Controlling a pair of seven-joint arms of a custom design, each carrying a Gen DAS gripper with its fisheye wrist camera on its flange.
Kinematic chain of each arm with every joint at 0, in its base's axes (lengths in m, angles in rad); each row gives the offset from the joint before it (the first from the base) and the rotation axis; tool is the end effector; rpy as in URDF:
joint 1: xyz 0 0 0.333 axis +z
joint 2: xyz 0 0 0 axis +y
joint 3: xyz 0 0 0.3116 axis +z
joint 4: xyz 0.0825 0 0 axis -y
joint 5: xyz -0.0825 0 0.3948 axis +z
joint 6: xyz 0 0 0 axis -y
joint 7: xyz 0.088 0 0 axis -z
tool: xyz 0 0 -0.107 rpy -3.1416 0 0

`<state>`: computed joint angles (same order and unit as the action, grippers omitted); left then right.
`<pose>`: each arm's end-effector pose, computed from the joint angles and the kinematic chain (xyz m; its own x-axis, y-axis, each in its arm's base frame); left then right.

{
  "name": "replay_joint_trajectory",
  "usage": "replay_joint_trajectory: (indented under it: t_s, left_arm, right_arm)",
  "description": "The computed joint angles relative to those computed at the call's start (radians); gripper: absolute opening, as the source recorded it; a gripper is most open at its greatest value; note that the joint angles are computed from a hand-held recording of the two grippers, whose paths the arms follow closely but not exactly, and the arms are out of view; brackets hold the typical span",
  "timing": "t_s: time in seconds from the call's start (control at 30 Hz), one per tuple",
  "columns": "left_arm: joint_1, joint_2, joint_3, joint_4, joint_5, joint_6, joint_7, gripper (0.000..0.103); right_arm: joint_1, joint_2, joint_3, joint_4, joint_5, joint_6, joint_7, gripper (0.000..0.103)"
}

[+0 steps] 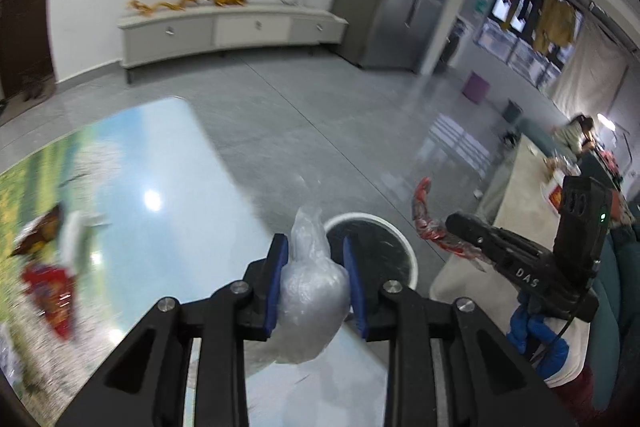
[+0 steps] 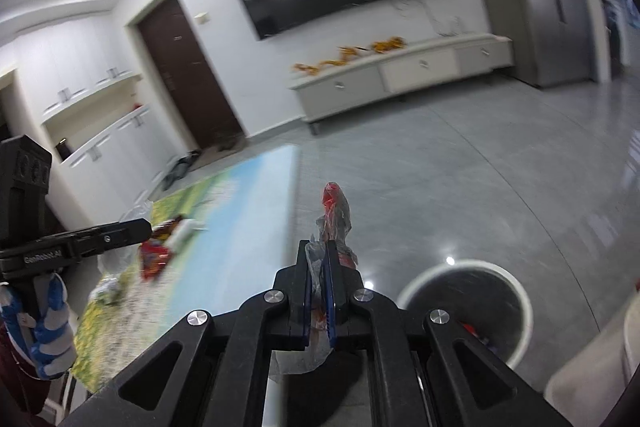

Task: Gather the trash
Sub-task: 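Carry both items to the bin and open both tools to drop them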

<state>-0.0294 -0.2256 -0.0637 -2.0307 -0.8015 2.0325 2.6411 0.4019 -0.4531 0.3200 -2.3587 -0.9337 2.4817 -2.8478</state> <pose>0.5216 -0.0922 0.5753 -0.8003 -0.5473 0.2448 -0.5539 0.5188 -0.6511 0.3443 0.3269 0.5422 -0.2932 -0.8807 -0.3720 -0.4595 0.4710 -0.7530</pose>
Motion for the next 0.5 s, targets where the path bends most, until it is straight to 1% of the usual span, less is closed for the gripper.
replay_joint_trajectory:
  t_s: [0.03,0.1,0.27,0.37,0.5]
  left_arm:
    - [-0.014,0.014,-0.02,0.005,0.01,0.002,-0.016,0.027]
    - [-0.033,0.033,-0.041,0.014,0.02,0.007,-0.036,0.027]
    - [-0.092,0.102,-0.098,0.042,0.065,0.055,-0.097,0.028]
    - [-0.125,0.145,-0.124,0.056,0.097,0.095,-0.13,0.028]
    - [-0.159,0.195,-0.145,0.086,0.127,0.121,-0.177,0.028]
  right_arm:
    - [0.002,-0.019,-0.006,-0.027,0.011,-0.002,0.01,0.006]
    - [0.003,-0.056,-0.019,-0.084,0.037,-0.004,0.032,0.006]
    - [0.0,-0.116,-0.048,-0.192,0.097,0.015,0.045,0.006]
    - [-0.01,-0.126,-0.061,-0.233,0.12,0.038,0.041,0.006]
    - [-0.031,-0.12,-0.074,-0.263,0.139,0.071,0.034,0.006]
